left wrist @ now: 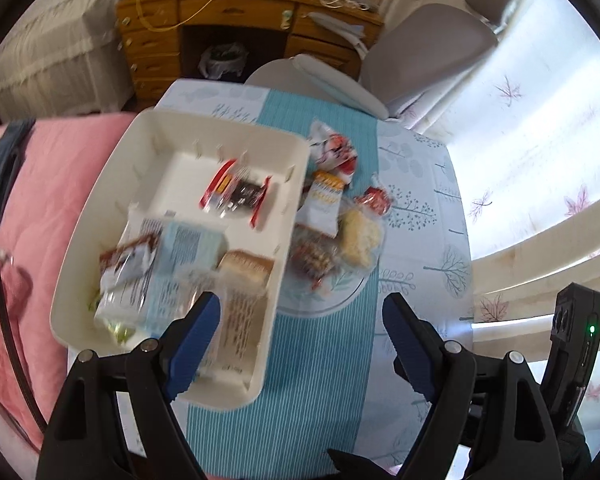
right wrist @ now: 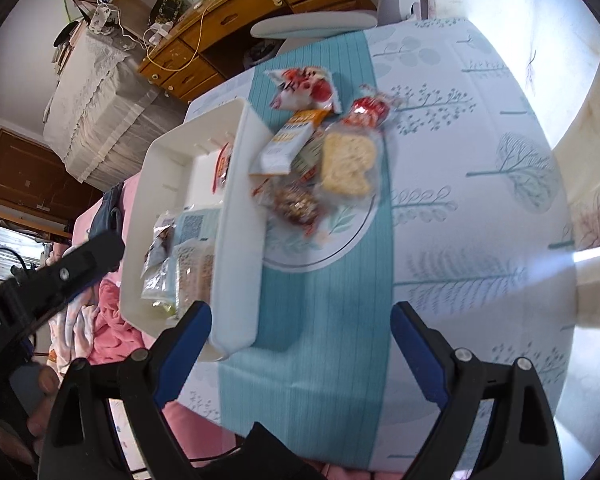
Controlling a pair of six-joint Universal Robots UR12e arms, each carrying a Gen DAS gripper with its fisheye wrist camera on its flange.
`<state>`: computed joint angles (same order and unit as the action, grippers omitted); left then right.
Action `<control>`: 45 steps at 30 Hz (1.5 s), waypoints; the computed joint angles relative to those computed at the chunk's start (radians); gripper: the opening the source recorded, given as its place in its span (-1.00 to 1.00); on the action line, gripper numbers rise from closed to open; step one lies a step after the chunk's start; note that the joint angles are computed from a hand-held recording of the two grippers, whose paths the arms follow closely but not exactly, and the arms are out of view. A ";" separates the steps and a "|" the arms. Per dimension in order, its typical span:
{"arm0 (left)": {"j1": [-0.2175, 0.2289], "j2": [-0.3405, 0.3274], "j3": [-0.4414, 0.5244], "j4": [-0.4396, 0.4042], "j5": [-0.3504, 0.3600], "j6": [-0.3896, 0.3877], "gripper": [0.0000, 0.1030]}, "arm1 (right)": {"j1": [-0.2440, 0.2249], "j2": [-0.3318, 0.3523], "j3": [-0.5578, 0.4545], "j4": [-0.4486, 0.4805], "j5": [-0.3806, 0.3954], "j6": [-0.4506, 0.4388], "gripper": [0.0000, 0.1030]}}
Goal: Organize snacks
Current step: 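Move both open tools back toward the snacks on the plate, then grasp the OATS bar with the left tool while the right tool grasps the crumbly cake bag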
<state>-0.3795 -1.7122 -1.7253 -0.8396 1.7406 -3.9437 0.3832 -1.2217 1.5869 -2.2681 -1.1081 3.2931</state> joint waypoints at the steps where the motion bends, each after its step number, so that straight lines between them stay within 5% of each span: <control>1: 0.001 -0.009 0.010 0.001 -0.001 0.009 0.60 | -0.004 0.002 0.003 -0.014 0.000 -0.002 0.78; 9: 0.025 -0.098 0.099 -0.012 -0.018 0.114 0.60 | -0.013 0.031 0.035 -0.222 -0.025 0.027 0.78; 17: 0.059 -0.193 0.192 -0.115 -0.068 0.169 0.60 | 0.001 0.110 0.034 -0.382 -0.047 0.034 0.73; 26: 0.068 -0.276 0.282 -0.221 -0.066 0.216 0.58 | 0.020 0.197 -0.018 -0.448 -0.077 0.023 0.57; 33: 0.066 -0.334 0.373 -0.373 -0.046 0.261 0.03 | 0.030 0.229 -0.043 -0.463 -0.109 -0.032 0.55; 45: 0.050 -0.416 0.479 -0.557 0.025 0.304 -0.02 | 0.030 0.252 -0.047 -0.513 -0.102 0.013 0.50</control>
<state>-0.3293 -2.1285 -1.2461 -1.3969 1.7652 -3.6400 0.4136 -0.9697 1.5396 -2.7809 -1.2106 3.3062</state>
